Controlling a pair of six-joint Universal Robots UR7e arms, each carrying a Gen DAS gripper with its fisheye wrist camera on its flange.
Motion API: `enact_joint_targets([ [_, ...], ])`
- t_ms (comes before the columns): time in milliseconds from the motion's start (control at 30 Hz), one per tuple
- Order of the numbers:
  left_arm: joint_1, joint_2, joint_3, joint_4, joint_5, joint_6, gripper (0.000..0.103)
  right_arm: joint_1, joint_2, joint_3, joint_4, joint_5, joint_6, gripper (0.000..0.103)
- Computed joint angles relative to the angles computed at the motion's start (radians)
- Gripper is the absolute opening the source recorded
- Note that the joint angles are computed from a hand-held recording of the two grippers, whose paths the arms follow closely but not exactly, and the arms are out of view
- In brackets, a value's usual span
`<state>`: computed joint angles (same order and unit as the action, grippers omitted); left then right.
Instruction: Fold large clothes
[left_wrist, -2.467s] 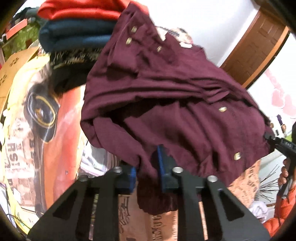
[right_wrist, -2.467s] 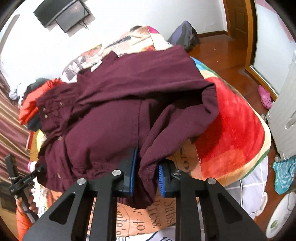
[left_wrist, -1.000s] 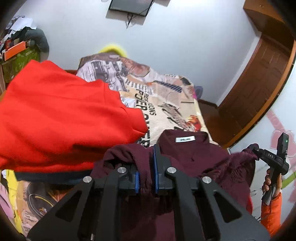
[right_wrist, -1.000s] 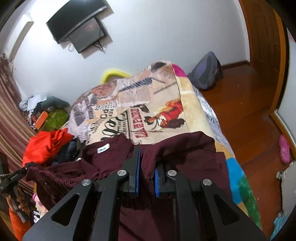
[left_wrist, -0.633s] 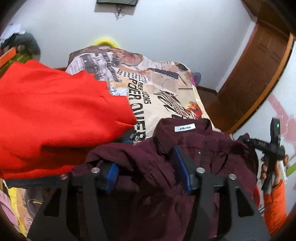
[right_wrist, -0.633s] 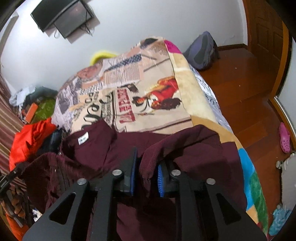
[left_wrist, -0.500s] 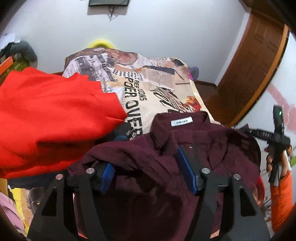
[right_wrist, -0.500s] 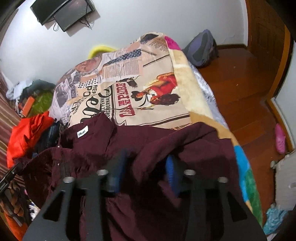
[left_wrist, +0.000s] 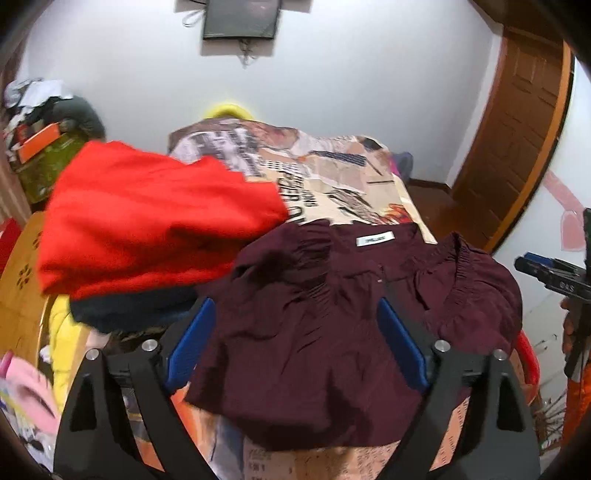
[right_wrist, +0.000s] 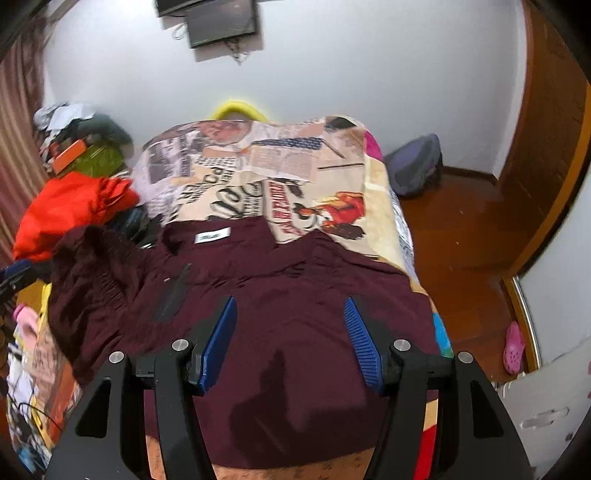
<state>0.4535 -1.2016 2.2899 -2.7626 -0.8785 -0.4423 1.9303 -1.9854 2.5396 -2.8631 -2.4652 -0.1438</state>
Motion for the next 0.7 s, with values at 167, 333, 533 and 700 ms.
enact_joint_targets([
  [167, 0.022, -0.080, 0.079, 0.041, 0.001, -0.127, 0.089, 0.065, 0.056, 0.016, 0.004, -0.021, 0.045, 0.057],
  [333, 0.085, -0.114, 0.149, 0.047, -0.051, -0.234, 0.089, 0.116, 0.111, 0.034, 0.008, -0.032, 0.090, 0.057],
  [533, 0.200, -0.041, 0.195, -0.110, -0.203, -0.256, 0.089, 0.117, 0.159, 0.051, 0.022, -0.012, 0.134, 0.057],
  [700, 0.286, 0.063, 0.186, -0.261, -0.308, -0.275, 0.089, 0.100, 0.174, 0.058, 0.032, 0.004, 0.157, 0.057],
])
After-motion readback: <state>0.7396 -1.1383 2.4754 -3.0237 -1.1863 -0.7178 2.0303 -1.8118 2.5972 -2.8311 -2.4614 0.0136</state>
